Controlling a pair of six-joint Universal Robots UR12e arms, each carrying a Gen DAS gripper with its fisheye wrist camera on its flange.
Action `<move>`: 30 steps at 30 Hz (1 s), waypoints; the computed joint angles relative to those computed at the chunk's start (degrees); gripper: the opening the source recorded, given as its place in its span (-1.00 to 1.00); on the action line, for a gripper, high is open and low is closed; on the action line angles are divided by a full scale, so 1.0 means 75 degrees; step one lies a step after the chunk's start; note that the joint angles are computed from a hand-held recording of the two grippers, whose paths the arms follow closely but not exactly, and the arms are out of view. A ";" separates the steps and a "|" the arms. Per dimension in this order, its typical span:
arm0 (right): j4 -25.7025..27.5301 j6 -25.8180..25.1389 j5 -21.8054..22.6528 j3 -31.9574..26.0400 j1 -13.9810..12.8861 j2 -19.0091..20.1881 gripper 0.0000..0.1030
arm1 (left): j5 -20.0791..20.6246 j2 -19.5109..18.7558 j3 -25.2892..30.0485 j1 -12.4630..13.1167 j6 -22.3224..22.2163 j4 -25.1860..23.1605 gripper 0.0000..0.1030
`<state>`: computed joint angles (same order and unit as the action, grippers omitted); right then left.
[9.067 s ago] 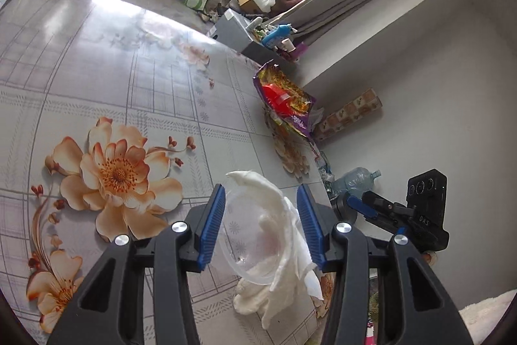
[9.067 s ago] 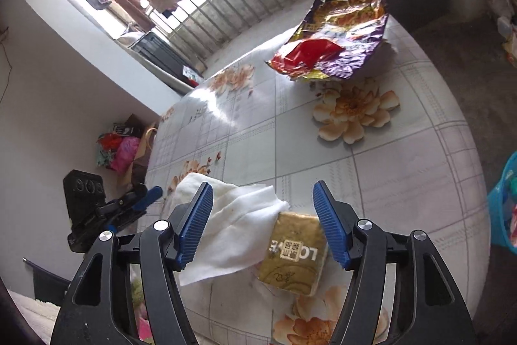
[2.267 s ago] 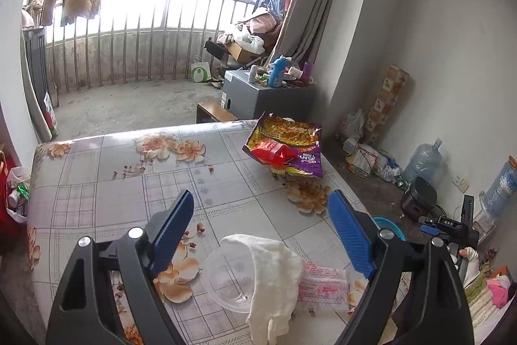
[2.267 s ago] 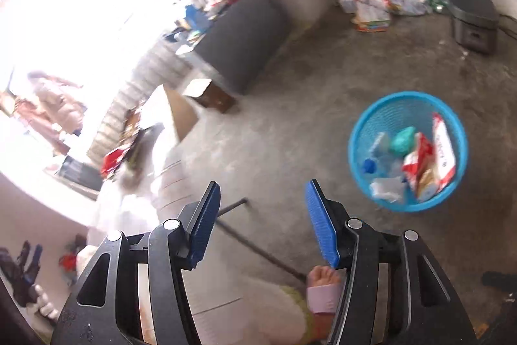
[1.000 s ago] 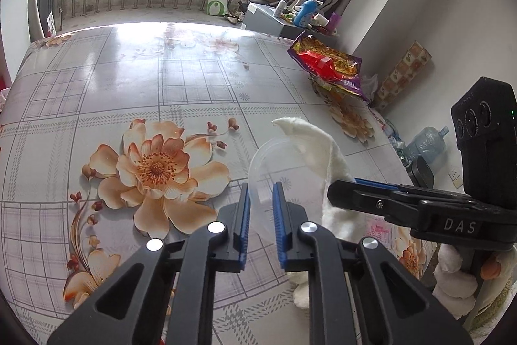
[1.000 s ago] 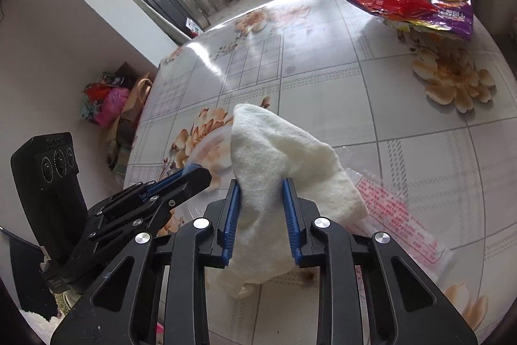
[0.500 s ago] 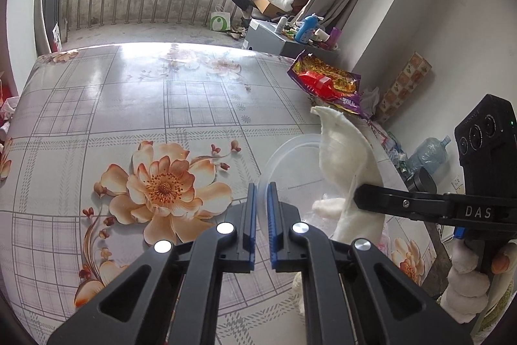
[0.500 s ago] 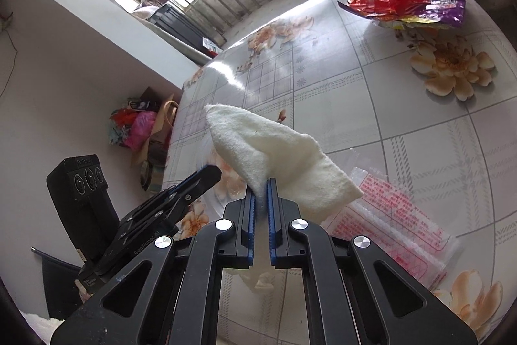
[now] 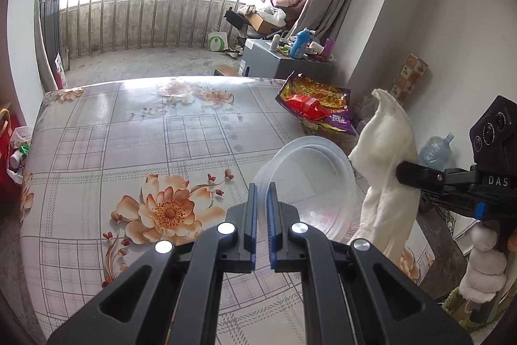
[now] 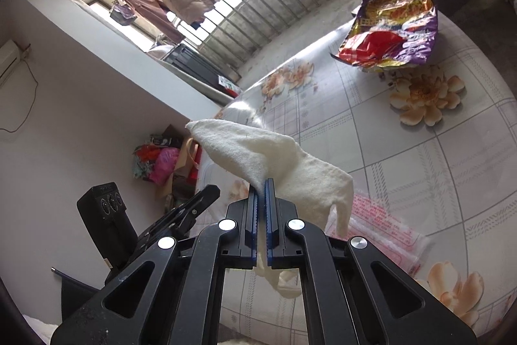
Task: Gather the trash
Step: 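Carry to the wastebasket and drop the clear cup from the left tool while the right drops the cloth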
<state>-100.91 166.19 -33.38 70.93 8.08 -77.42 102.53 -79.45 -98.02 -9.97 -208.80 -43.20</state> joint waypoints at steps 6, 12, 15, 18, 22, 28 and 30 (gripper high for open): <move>-0.1233 0.0886 0.0332 0.0425 -0.0552 -0.0305 -0.95 | -0.0007 -0.0307 0.0520 -0.0271 0.0626 0.0071 -0.91; -0.2844 0.2164 0.0054 0.0869 -0.1203 -0.0563 -0.95 | -0.0436 -0.0928 0.1338 -0.0550 0.1545 0.0246 -0.91; -0.3413 0.2575 -0.0378 0.0995 -0.1495 -0.0650 -0.95 | -0.0894 -0.1326 0.1837 -0.0679 0.1991 0.0268 -0.90; -0.3951 0.2954 -0.0945 0.1147 -0.1785 -0.0764 -0.95 | -0.1496 -0.1800 0.2412 -0.0786 0.2415 0.0202 -0.91; -0.4418 0.3346 -0.1732 0.1282 -0.2138 -0.0851 -0.95 | -0.2239 -0.2596 0.3418 -0.0976 0.2946 -0.0250 -0.90; -0.4534 0.3610 -0.2567 0.1321 -0.2428 -0.0643 -0.95 | -0.2885 -0.4039 0.5277 -0.1323 0.3623 -0.1619 -0.90; -0.4412 0.3628 -0.2699 0.1294 -0.2481 -0.0495 -0.95 | -0.2956 -0.4524 0.5871 -0.1442 0.3816 -0.2120 -0.90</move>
<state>-133.99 193.40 -53.62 80.64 -10.52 -81.13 80.37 -113.38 -53.99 -20.79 -180.18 -59.11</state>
